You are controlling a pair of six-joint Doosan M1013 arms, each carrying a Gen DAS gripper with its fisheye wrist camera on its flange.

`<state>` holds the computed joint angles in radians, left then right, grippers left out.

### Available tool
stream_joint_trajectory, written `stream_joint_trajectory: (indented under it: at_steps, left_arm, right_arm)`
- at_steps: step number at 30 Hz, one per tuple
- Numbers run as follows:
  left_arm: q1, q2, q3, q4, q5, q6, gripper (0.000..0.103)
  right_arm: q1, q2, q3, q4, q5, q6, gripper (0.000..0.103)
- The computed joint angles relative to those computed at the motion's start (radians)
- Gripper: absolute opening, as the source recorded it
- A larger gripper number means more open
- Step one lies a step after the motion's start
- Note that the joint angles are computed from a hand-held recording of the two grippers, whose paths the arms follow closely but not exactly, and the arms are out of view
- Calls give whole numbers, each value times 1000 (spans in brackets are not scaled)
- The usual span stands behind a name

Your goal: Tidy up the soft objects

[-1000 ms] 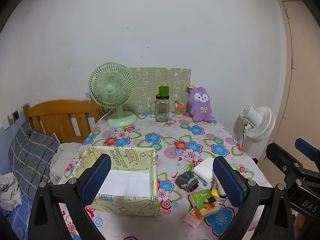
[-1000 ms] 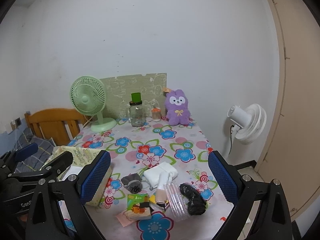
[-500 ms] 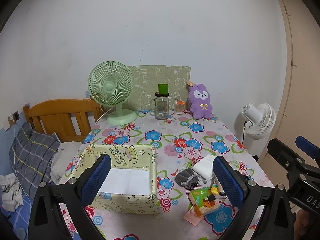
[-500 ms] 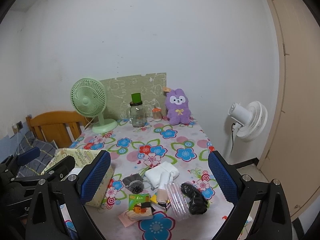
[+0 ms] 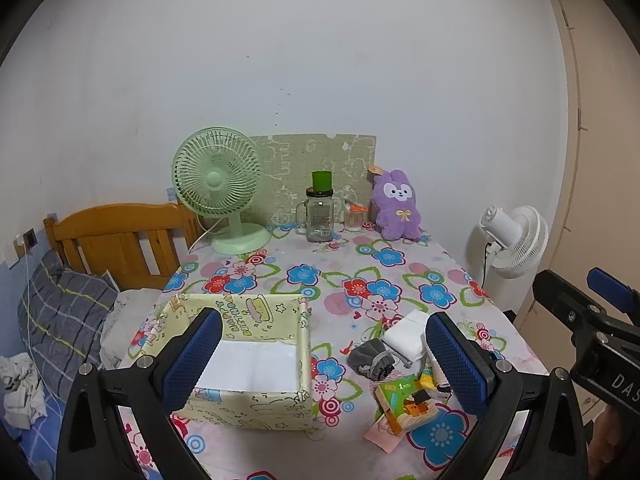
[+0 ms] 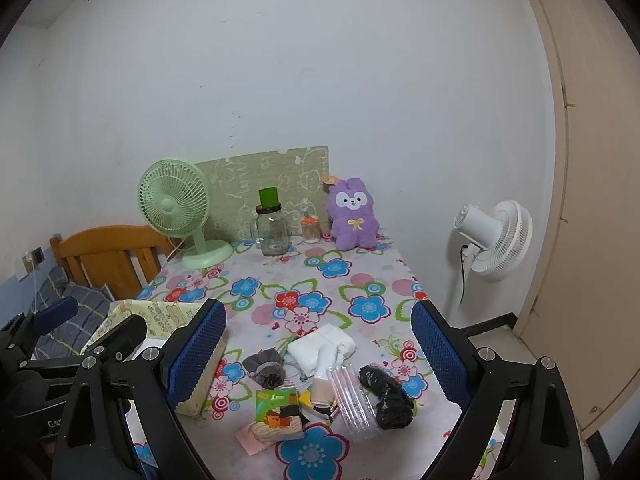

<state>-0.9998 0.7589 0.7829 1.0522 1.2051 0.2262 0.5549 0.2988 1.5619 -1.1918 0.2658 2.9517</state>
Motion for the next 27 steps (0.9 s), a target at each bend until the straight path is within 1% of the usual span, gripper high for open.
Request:
stream_joint_trajectory:
  at_steps: [6, 13, 20, 27]
  left_arm:
    - [-1, 5, -7, 1, -15, 26, 103]
    - [4, 12, -16, -20, -22, 24, 102]
    - [7, 25, -25, -29, -40, 39, 102]
    - [12, 58, -61, -44, -54, 50, 100]
  right_arm:
    - [-2, 0, -1, 22, -6, -23, 96]
    - [-1, 2, -4, 31, -4, -33, 96]
    - [-8, 12, -10, 90, -13, -84, 96]
    - [-17, 29, -16, 130, -21, -132, 96]
